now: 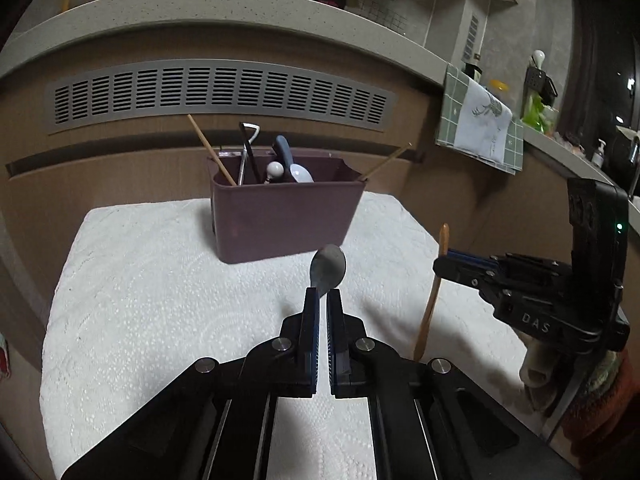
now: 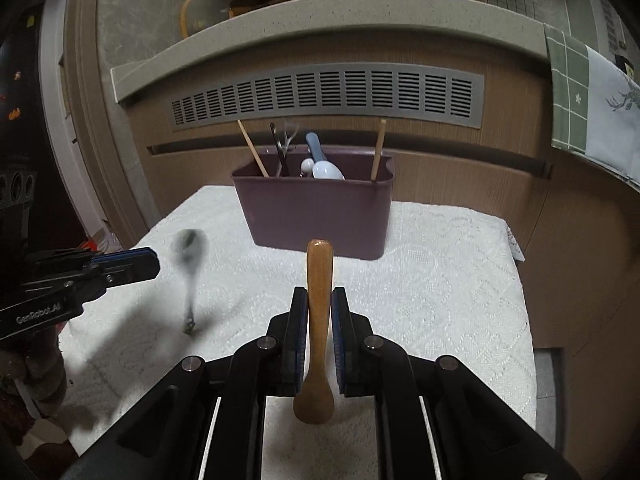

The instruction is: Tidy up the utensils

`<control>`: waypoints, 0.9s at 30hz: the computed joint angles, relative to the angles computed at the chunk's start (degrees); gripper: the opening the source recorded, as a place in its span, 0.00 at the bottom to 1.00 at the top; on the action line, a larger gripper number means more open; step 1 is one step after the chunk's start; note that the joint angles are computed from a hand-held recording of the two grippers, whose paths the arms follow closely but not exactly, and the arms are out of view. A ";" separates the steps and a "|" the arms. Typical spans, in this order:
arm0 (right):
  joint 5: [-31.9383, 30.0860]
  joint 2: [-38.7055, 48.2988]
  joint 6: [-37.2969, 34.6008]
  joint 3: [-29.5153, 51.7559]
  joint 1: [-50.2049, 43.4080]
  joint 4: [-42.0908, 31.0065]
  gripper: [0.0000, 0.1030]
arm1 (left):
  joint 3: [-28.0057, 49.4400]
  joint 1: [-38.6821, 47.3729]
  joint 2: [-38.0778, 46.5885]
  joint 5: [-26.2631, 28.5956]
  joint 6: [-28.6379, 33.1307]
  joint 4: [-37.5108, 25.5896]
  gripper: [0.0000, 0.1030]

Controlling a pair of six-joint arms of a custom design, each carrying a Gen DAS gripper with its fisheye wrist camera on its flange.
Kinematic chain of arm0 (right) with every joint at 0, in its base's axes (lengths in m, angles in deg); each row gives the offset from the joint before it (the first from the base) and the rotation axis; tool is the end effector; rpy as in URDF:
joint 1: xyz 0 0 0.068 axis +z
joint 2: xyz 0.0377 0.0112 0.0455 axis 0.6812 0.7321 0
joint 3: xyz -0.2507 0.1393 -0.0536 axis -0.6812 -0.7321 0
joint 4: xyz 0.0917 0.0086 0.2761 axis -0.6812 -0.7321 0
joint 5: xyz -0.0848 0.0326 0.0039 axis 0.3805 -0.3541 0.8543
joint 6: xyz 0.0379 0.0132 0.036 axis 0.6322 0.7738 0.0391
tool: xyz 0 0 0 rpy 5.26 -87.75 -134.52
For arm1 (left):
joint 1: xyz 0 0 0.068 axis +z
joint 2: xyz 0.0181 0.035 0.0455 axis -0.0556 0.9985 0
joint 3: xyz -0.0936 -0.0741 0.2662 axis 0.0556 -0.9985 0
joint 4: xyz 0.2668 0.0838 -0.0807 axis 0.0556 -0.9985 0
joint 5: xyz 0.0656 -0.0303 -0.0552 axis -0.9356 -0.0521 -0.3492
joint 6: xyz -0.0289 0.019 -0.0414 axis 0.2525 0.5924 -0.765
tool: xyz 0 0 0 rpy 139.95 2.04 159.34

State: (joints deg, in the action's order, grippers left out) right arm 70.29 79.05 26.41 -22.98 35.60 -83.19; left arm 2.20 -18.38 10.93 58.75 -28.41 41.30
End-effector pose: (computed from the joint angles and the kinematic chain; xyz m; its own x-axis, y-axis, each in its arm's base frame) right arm 0.2578 -0.0237 0.1947 -0.5804 -0.0107 -0.8143 -0.1401 0.9863 0.0869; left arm 0.3008 -0.0963 0.2083 -0.5686 0.1752 -0.8038 0.5600 0.7982 -0.2221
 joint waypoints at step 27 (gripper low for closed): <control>-0.38 12.74 -1.79 5.37 -2.73 5.19 0.11 | 35.73 -5.95 38.51 -14.94 2.82 -16.89 0.41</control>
